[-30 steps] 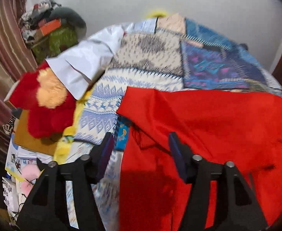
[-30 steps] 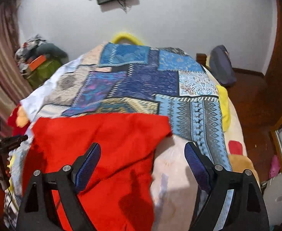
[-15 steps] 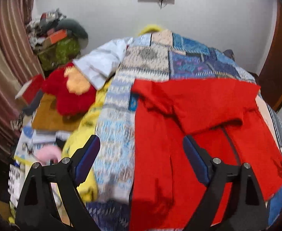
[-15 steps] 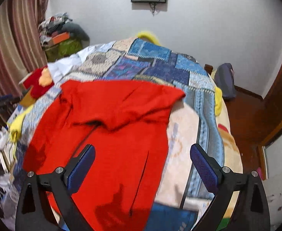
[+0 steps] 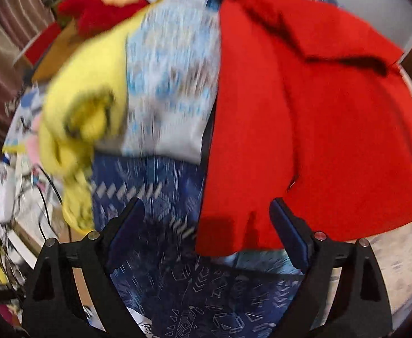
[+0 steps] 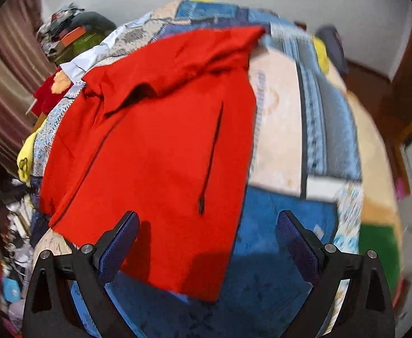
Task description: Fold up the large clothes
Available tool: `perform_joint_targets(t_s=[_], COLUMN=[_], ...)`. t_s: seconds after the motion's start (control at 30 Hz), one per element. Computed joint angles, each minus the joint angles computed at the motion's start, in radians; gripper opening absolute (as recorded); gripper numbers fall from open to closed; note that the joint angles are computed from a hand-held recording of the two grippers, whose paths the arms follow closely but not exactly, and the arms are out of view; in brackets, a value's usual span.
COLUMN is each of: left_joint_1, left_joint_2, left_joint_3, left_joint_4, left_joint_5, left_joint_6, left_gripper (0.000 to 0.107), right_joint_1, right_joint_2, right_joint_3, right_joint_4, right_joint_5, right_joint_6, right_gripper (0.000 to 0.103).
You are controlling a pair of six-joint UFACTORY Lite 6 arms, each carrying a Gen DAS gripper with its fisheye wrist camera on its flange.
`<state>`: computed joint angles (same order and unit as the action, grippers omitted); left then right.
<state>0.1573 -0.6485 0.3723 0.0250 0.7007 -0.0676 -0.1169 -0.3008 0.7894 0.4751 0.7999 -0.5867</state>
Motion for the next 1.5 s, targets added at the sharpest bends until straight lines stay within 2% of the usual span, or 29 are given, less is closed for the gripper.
perform_joint_targets(t_s=[0.07, 0.13, 0.2, 0.27, 0.3, 0.33, 0.37, 0.4, 0.43, 0.47, 0.63, 0.83, 0.93, 1.07, 1.2, 1.3, 1.37, 1.4, 1.47, 1.5], left_joint_1=[0.036, 0.062, 0.026, -0.042, -0.071, -0.091, -0.102, -0.124, -0.161, -0.197, -0.317, -0.287, -0.231, -0.179, -0.117, -0.074, -0.074, -0.081, -0.100, -0.111], left_joint_2=[0.024, 0.070, 0.080, 0.066, 0.060, 0.060, 0.062, 0.052, 0.039, 0.034, 0.002, 0.145, 0.275, 0.508, 0.798, 0.973, 1.017, 1.013, 0.981, 0.958], left_joint_3=[-0.040, -0.047, -0.057, -0.056, -0.050, -0.039, -0.027, -0.016, -0.005, 0.010, 0.161, 0.454, 0.629, 0.894, 1.220, 1.403, 1.416, 1.382, 1.267, 1.194], left_joint_4=[-0.067, -0.160, -0.143, -0.089, -0.059, -0.054, -0.061, -0.046, -0.011, 0.020, 0.077, 0.028, 0.001, 0.103, 0.141, 0.046, 0.035, 0.039, 0.044, 0.044], left_joint_5=[-0.033, -0.042, -0.068, -0.082, -0.081, -0.073, -0.067, -0.061, -0.052, -0.041, 0.034, 0.037, 0.016, -0.025, -0.010, 0.026, 0.025, 0.019, -0.008, -0.021], left_joint_6=[0.056, 0.147, 0.112, 0.015, -0.032, -0.045, -0.045, -0.071, -0.117, -0.161, -0.249, -0.183, -0.143, -0.187, -0.212, -0.105, -0.066, -0.057, -0.047, -0.036], left_gripper=[0.084, 0.066, 0.056, 0.045, 0.029, 0.009, 0.005, 0.005, 0.003, 0.003, 0.002, 0.002, 0.002, 0.000, 0.000, 0.000, 0.000, 0.000, 0.004, 0.010], right_joint_1=[-0.043, -0.075, -0.077, -0.076, -0.067, -0.054, -0.044, -0.029, -0.023, -0.024, 0.015, 0.022, 0.073, 0.108, 0.131, 0.145, 0.151, 0.151, 0.147, 0.144], right_joint_2=[0.000, 0.004, 0.003, 0.002, 0.001, 0.000, -0.001, -0.006, -0.010, -0.008, -0.033, 0.141, 0.257, 0.427, 0.693, 0.925, 1.055, 1.087, 1.076, 1.033], right_joint_3=[-0.029, -0.057, -0.071, -0.072, -0.068, -0.064, -0.059, -0.055, -0.050, -0.043, 0.001, 0.228, 0.384, 0.636, 1.013, 1.327, 1.506, 1.539, 1.479, 1.386], right_joint_4=[0.084, 0.152, 0.179, 0.207, 0.203, 0.194, 0.189, 0.174, 0.178, 0.192, 0.228, 0.295, 0.250, 0.186, 0.092, 0.021, -0.030, -0.041, -0.035, -0.029], right_joint_5=[0.025, 0.034, 0.019, 0.025, 0.024, 0.016, 0.012, 0.002, 0.006, 0.015, 0.012, 0.018, -0.038, -0.056, -0.041, 0.001, 0.063, 0.077, 0.059, 0.024], right_joint_6=[-0.062, -0.092, -0.116, -0.139, -0.129, -0.116, -0.110, -0.096, -0.105, -0.122, -0.138, -0.140, -0.077, 0.023, 0.173, 0.281, 0.329, 0.334, 0.305, 0.278], right_gripper=[0.090, 0.088, 0.081, 0.059, 0.053, 0.042, 0.031, 0.026, 0.016, 0.014, 0.012, 0.011, 0.011, 0.011, 0.011, 0.011, 0.011, 0.011, 0.011, 0.011])
